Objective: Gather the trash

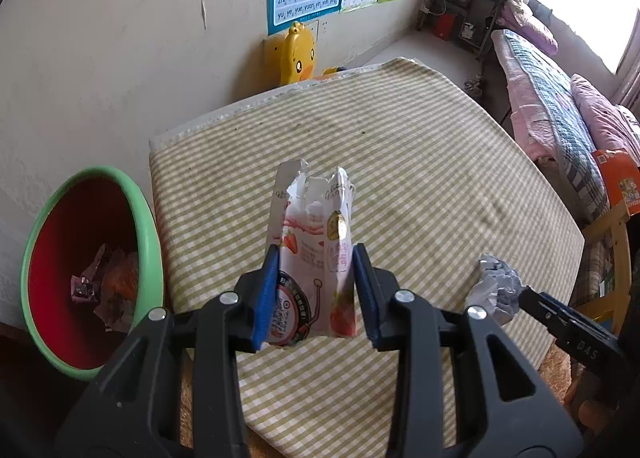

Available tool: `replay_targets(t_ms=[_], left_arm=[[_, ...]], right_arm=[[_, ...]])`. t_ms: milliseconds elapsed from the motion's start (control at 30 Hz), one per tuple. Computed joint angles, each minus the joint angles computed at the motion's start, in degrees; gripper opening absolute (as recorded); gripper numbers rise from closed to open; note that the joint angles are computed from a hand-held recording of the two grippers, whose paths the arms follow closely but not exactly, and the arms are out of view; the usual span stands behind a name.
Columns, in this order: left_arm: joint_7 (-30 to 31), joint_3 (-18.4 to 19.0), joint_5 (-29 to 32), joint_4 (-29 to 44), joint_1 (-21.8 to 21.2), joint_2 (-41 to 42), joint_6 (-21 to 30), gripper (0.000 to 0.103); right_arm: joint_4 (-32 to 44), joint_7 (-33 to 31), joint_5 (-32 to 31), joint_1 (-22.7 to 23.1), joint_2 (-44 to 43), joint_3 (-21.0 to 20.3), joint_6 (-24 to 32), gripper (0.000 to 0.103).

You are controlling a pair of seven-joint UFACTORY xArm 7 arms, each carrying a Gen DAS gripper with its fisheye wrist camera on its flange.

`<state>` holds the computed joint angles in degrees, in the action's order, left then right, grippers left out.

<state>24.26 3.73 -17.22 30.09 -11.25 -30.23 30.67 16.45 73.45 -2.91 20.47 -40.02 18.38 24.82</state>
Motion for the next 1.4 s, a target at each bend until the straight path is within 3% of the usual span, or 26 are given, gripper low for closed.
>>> replay_targets(t_ms=[267,367,433,733,1033,1400], left_arm=[[0.63,-0.13,-0.15,-0.07,-0.04,1.09,0.45,0.035],[0.73,-0.21,-0.18,0.02,0.07,1.33,0.59,0.035],[0.79,-0.31,-0.1,0.12,0.17,1.55,0.46,0.035],[0.98,-0.51,0.39,0.02,0.34,1.13,0.21,0.035],[1.9,0.94,0.57,0.75,1.28,-0.93,-0.49,0.035],[2.35,2.77,0.68,1.59,3.39,-1.79,-1.91,0.035]], right_arm=[[0.84,-4.9,4.39,2.1,7.57,-5.58,-9.48,0.061],[0.25,-7.69,8.57,5.37,9.86,-9.01,-13.77,0.06],[0.28,-9.23,10.52,6.68,11.01,-10.11,-15.46,0.049],[1.24,-8.57,8.65,2.58,7.03,-4.24,-12.29,0.045],[6.64,-5.52,1.01,-2.44,1.08,1.98,-5.75,0.045],[17.78,-6.54,-8.89,-6.61,8.62,6.39,-2.89,0.045]])
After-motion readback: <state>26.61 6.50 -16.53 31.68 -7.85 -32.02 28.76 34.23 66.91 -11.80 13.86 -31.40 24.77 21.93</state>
